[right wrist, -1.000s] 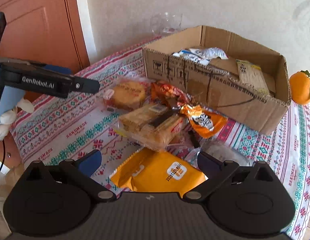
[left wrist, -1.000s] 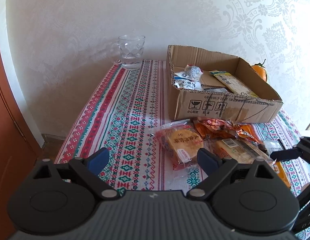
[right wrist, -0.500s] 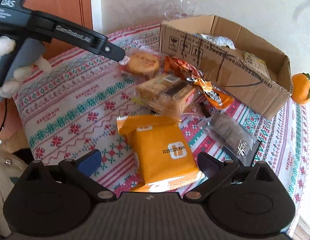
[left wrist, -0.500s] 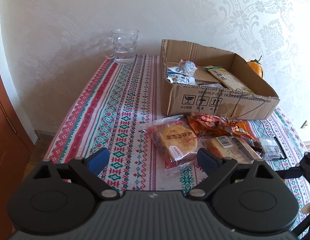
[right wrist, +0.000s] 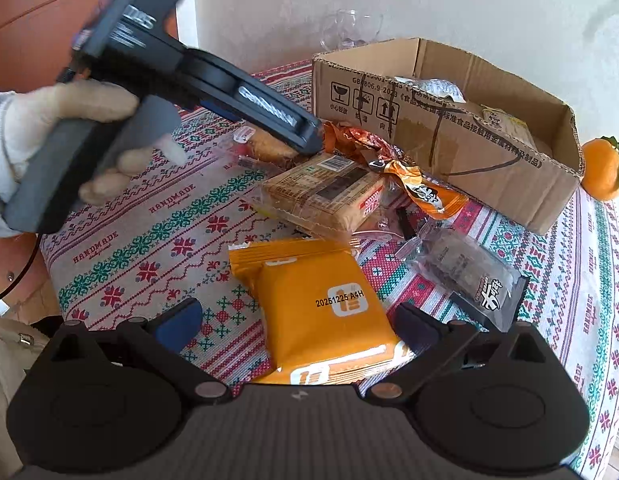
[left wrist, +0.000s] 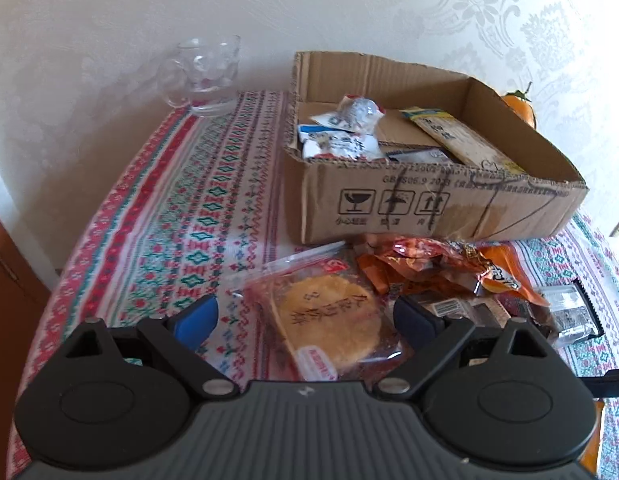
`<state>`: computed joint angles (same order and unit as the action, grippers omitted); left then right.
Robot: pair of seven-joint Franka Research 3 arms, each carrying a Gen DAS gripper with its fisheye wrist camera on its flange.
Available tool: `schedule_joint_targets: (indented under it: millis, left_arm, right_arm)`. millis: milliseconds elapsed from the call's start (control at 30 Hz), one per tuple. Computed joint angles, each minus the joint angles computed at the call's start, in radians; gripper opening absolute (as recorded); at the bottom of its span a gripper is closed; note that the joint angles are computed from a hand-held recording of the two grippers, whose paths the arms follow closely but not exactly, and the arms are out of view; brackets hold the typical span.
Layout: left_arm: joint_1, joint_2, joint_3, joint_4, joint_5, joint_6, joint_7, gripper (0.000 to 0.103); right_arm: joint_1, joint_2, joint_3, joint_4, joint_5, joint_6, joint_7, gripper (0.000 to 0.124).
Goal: Organize snacks
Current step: 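Grasp the round pastry packet with left tool while right tool grasps the orange cake pack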
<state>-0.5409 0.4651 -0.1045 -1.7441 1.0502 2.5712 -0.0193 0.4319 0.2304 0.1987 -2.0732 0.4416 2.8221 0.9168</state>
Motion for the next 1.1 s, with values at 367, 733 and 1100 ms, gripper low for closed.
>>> schedule_joint_targets:
  millis: [367, 733, 1100]
  left_arm:
    - [0.016, -0.058, -0.009, -0.097, 0.035, -0.005, -0.075, 0.103]
    - [0.0, -0.017, -0.008, -0.04, 0.05, -0.049, -0.045, 0.103]
    - [0.009, -0.048, -0.009, -0.095, 0.139, -0.026, -0.116, 0.103]
  right_arm:
    - [-0.012, -0.007, 0.012, -0.008, 0.04, 0.008, -0.046, 0.103]
    - [-0.014, -0.01, 0.015, -0.014, 0.072, 0.019, -0.075, 0.103]
    - [-0.019, -0.011, 0.022, -0.018, 0.112, 0.028, -0.117, 0.103]
